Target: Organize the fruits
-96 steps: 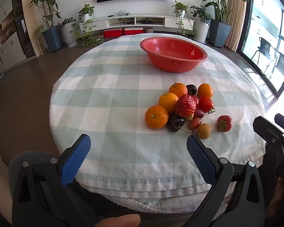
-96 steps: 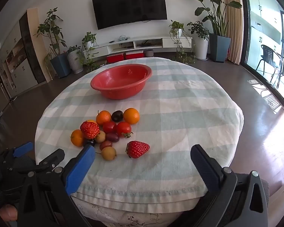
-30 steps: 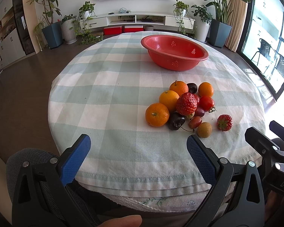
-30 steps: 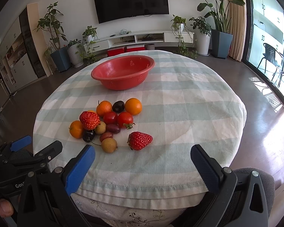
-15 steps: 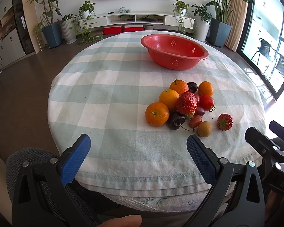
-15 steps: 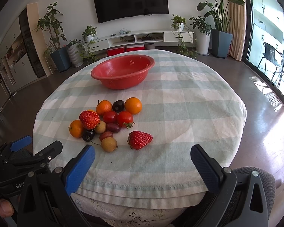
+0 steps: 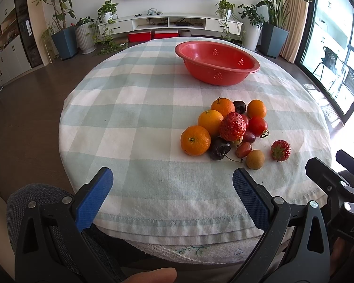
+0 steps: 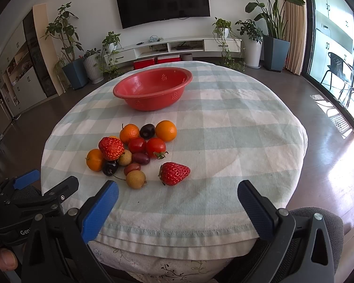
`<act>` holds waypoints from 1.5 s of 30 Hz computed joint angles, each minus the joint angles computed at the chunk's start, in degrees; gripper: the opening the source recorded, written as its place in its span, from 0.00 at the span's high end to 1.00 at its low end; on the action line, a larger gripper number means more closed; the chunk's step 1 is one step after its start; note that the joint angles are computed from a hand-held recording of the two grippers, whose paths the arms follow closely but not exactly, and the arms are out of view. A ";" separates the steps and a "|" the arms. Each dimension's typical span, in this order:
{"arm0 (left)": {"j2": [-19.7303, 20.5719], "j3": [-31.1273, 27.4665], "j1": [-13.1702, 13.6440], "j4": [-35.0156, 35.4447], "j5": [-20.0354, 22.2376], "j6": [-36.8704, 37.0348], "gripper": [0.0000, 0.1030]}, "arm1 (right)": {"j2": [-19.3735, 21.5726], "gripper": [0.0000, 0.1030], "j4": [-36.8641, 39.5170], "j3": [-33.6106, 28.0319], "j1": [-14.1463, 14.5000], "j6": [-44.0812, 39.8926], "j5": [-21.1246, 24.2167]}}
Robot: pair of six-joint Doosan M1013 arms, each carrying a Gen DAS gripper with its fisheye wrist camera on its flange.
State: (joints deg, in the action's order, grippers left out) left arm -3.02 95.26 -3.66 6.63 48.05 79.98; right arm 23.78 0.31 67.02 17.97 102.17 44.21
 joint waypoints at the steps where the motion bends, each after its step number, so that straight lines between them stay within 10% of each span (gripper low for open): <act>1: 0.01 -0.01 -0.01 0.00 0.02 -0.02 0.00 | 0.00 0.00 0.00 0.00 0.00 0.00 0.00; 31: -0.31 0.95 0.41 -1.02 -0.86 0.16 0.00 | 0.05 0.00 0.47 0.12 -0.12 -0.18 0.12; 39: -0.33 1.93 4.15 -13.27 -5.93 15.20 0.00 | -1.08 0.00 2.57 3.07 0.02 0.33 -4.77; 45: -1.11 3.68 2.63 -4.51 -7.18 15.93 0.00 | -1.78 0.00 5.76 4.82 -0.23 0.29 -6.09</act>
